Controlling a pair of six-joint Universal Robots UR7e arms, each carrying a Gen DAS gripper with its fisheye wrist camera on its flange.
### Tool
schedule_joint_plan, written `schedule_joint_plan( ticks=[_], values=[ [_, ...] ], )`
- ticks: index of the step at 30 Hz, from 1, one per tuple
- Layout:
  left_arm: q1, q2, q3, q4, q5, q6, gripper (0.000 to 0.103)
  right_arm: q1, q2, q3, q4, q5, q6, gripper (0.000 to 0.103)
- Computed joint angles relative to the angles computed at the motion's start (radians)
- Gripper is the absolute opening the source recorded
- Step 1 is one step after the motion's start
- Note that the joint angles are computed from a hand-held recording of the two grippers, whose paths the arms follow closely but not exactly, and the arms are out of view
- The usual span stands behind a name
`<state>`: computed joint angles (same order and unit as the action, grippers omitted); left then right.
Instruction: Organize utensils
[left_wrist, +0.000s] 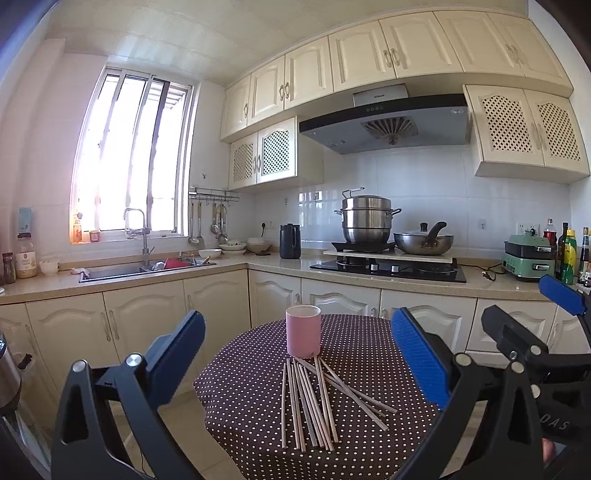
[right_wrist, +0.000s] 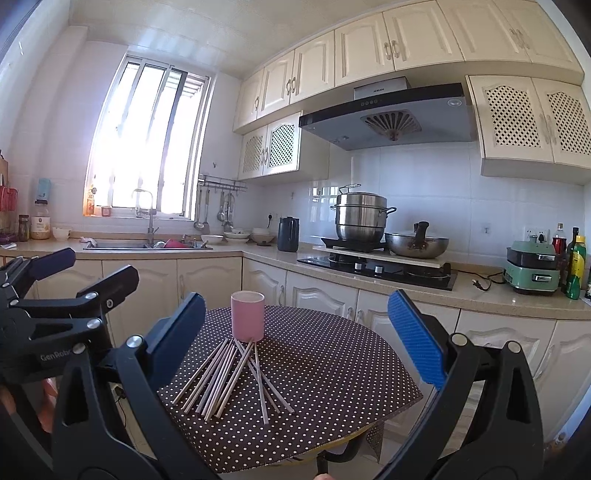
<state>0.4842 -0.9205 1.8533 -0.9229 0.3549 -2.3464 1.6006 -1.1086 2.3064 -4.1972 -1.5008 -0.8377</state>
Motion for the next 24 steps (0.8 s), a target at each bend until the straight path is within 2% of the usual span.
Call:
schedule_joint_plan(
  ticks=[6,11,24],
  values=[
    [0.037,0.006,-0.017,0.004,0.041,0.037,0.099,-0.010,0.033,-0.028,0.008,0.019,0.020,0.097],
    [0.070,-0.004,-0.018,-0.023,0.090,0.093,0.099,0.007,0.063,-0.073,0.020,0.004,0.012,0.097],
    [0.177,-0.005,-0.117,0.183,0.169,-0.034,0.099,0.060,0.151,-0.205,0.103,-0.079,-0.022,0.097]
  ],
)
